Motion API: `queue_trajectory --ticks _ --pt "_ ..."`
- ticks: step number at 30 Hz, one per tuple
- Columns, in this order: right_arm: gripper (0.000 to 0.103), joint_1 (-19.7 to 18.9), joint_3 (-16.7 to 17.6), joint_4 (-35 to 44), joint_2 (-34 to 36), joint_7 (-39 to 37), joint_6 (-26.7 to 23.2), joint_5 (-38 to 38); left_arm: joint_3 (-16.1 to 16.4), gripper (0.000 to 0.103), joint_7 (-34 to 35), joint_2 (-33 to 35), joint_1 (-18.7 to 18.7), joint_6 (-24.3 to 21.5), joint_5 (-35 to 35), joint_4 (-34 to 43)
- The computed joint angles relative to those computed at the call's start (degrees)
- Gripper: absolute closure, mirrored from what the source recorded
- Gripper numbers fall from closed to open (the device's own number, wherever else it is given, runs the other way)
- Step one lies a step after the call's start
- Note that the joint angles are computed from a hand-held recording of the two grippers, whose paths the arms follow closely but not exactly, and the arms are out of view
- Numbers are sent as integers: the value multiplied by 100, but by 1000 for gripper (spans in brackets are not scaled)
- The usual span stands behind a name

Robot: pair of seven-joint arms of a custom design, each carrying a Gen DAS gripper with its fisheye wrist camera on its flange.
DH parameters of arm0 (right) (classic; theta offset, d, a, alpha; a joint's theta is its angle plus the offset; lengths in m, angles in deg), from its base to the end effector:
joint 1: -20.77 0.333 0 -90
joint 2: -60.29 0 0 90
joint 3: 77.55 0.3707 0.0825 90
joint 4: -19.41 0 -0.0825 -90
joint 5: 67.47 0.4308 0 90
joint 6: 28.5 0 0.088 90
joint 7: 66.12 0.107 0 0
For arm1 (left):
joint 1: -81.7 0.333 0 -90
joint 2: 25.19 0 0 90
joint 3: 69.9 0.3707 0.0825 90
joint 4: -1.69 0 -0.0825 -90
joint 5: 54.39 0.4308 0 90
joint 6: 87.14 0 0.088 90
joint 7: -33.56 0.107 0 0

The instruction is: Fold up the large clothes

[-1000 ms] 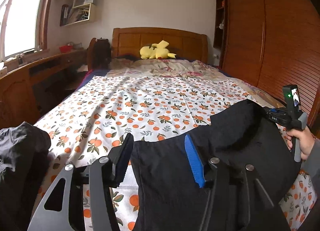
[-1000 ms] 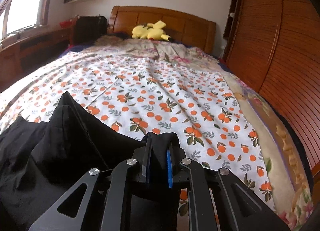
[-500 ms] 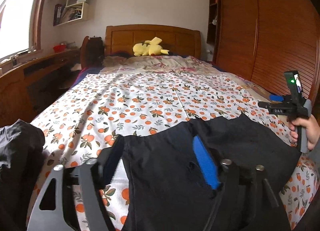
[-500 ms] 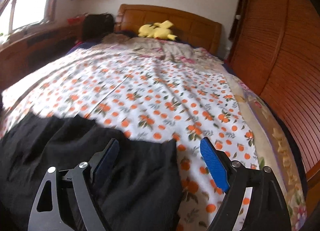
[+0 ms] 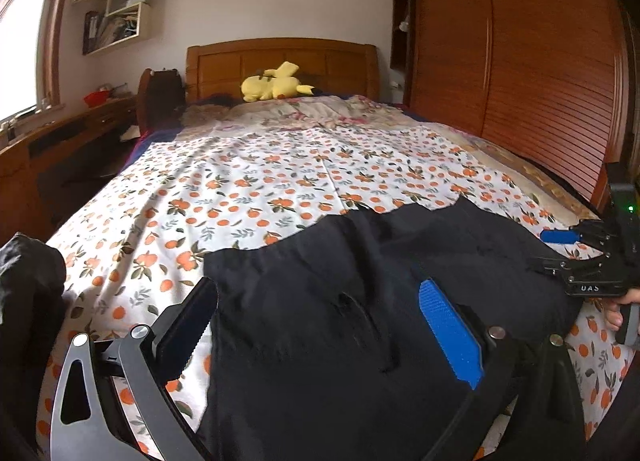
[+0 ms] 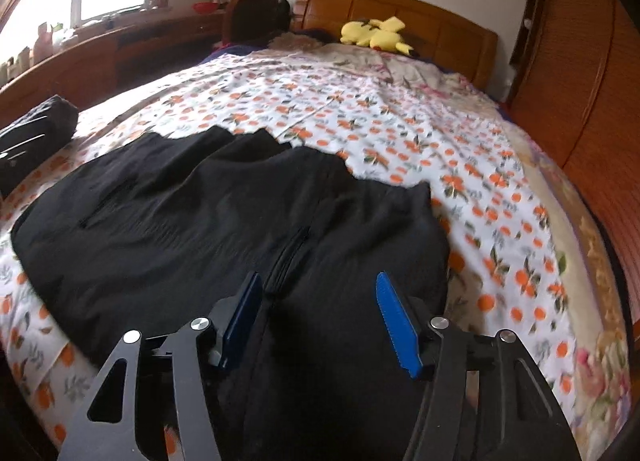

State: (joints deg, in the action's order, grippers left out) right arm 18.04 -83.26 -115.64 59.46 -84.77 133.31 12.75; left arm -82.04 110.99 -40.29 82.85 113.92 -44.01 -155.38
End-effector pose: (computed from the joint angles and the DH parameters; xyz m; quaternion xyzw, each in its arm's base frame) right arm 0.5287 -0.1285 0.3795 -0.7882 0.4784 -0.2569 0.2897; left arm 0.4368 -0.1097 0.4393 -0.5522 0.6764 -0.3853 0.2985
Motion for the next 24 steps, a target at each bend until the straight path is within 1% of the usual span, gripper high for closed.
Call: queue_trajectory --ticks 3,5,7,9,12,15,18,19,20,22,24 --pt "46 -15 -28 -171 -126 -96 -34 85 -88 2 48 2 -6 5 -32 -24" --pt "46 -12 -53 -235 -182 -381 -8 371 -186 2 113 -9 9 6 -94 -42" --pt "46 -39 -94 -264 -198 -511 -59 577 -225 2 154 -24 -9 24 -117 -73" --pt "46 -91 -146 -277 -211 -743 -164 937 -310 2 211 -36 5 25 -192 -99" --pt "46 -177 -188 -300 -234 -612 -302 931 -336 2 252 -45 -29 18 -233 -128" --pt "46 -209 -183 -272 -236 -898 -151 1216 -361 2 274 -52 -68 11 -258 -150" --pt "46 -251 -178 -175 -88 -1042 37 1375 -348 2 240 -56 -170 17 -223 -180" --pt "46 -272 -179 -149 4 -859 42 1148 -334 2 219 -55 -219 16 -193 -191" --pt "46 -299 -186 -132 123 -294 -17 574 -344 2 210 -51 -253 18 -178 -203" --pt "46 -342 -175 -98 290 345 -75 51 -434 2 237 -44 -262 14 -219 -222" --pt "46 -365 -122 -96 301 262 6 79 -494 2 256 -35 -294 5 -236 -249"
